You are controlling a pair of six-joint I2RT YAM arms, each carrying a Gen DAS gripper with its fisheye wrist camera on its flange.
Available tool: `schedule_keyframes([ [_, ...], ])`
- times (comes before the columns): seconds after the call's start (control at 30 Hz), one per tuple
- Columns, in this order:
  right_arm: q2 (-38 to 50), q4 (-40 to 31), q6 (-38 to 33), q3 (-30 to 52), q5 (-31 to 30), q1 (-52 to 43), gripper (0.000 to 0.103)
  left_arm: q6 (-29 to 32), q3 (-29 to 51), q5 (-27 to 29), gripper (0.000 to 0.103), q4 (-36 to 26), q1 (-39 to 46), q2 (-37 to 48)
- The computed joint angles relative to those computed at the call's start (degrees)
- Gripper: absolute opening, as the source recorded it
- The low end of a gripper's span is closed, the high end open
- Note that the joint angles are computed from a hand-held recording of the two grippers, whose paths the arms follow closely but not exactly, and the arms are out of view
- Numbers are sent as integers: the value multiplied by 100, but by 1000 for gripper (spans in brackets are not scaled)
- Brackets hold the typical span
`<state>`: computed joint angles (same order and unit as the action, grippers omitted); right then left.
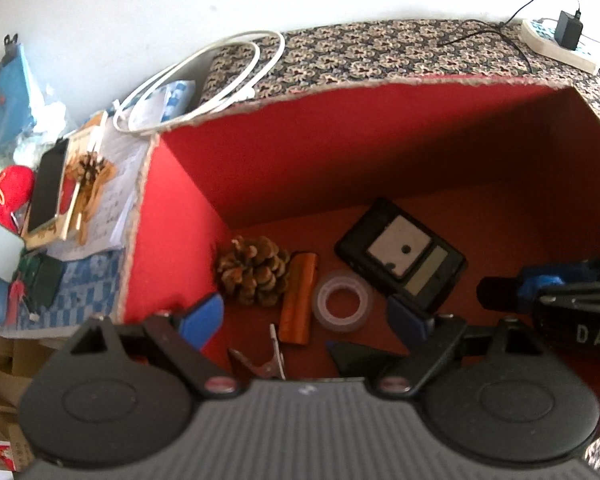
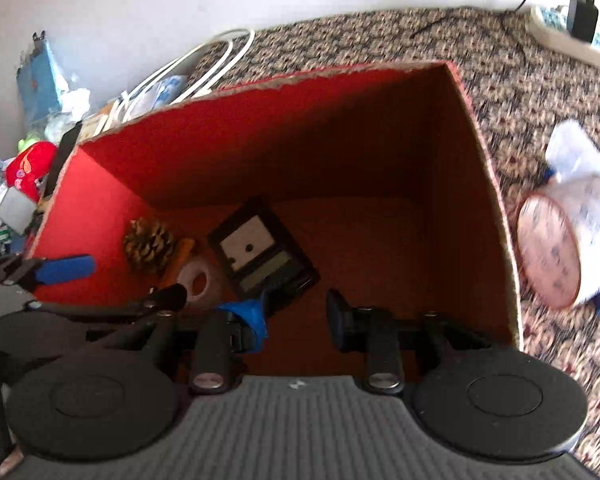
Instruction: Organize rigid objects
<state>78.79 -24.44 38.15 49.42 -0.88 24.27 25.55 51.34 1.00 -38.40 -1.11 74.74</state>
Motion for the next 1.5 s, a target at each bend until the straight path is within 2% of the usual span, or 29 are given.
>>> schedule_keyframes([
  [0.07, -154, 93, 144, -151, -69, 107, 15, 75, -70, 62, 88, -96, 116, -148],
  [0.27, -493, -9, 532, -327, 358, 506, 15, 129, -244, 153, 88, -238, 302, -471],
  [0.47, -1236, -498, 727, -341, 1494, 1076, 15, 47, 50, 524, 89, -642, 582, -713],
  [0.53, -1429, -619, 794, -372, 1856, 1263, 15, 119, 116, 701, 94, -769, 674, -855],
  [0.73, -1735, -884, 1338, -527, 3165, 2021, 16, 103, 123, 842, 99, -926, 710, -1419],
  [0.9, -1941, -909, 2118, -717, 4110, 2568, 17, 195, 144, 864, 100, -1157, 780, -1761],
  [1.17, -1962, -1293, 2714, -598, 4494, 3000, 18, 371, 156, 983, 101, -1339, 1062, -2069],
  [1.3, -1867, -1370, 2675, -506, 4404, 3102, 18, 526, 204, 1302, 101, -1477, 1371, -2018],
  [1.5, -1546, -1625, 2835, -264, 4647, 3300, 18, 690, 187, 1531, 101, -1492, 1595, -2066],
])
